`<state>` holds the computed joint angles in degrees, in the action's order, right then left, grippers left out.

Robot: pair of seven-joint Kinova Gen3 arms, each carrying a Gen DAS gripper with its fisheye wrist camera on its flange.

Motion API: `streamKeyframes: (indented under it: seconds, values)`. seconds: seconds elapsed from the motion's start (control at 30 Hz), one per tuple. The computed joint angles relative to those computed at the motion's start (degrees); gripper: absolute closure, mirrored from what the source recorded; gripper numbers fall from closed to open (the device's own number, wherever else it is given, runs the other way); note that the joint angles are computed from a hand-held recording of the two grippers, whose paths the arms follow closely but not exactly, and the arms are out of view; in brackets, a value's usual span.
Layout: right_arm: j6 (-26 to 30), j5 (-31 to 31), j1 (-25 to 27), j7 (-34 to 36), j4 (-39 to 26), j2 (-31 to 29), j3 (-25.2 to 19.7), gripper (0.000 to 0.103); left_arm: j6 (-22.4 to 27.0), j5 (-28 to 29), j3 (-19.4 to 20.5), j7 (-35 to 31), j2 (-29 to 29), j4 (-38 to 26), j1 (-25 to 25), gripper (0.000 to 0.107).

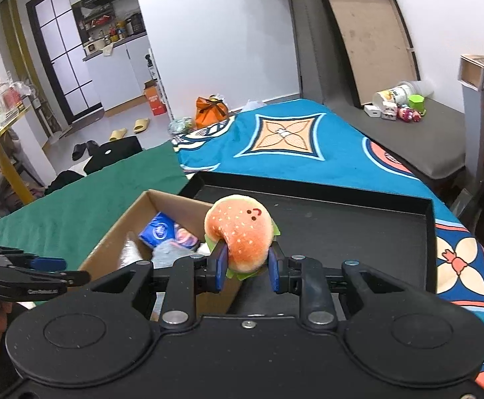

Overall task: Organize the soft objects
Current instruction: 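Carry the burger plush with the right gripper over the box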

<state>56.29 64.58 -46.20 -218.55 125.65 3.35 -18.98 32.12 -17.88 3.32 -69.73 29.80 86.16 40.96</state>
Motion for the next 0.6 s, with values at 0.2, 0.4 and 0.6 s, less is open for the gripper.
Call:
streamKeyframes:
  seconds: [0.2,0.4,0.6]
  values:
    - [-0.23,-1.63,-0.25,4.70,-3.61,1.55,0.42,0.078,-0.80,3.78,2.80,-3.76,-0.07,0.73,-3.61,0.074]
    - [-1.21,-2.96,-1.35,7.75,-7.01,3.48,1.21,0.078,-0.92,8.93,5.24,-8.60,-0.15,1.14,-7.21,0.081]
    - [-3.25,-3.86,-2.44,9.19,-9.39,5.15,2.28,0.077,-0.14,11.62,6.04,-12.46,0.18,0.90,-8.33,0.090]
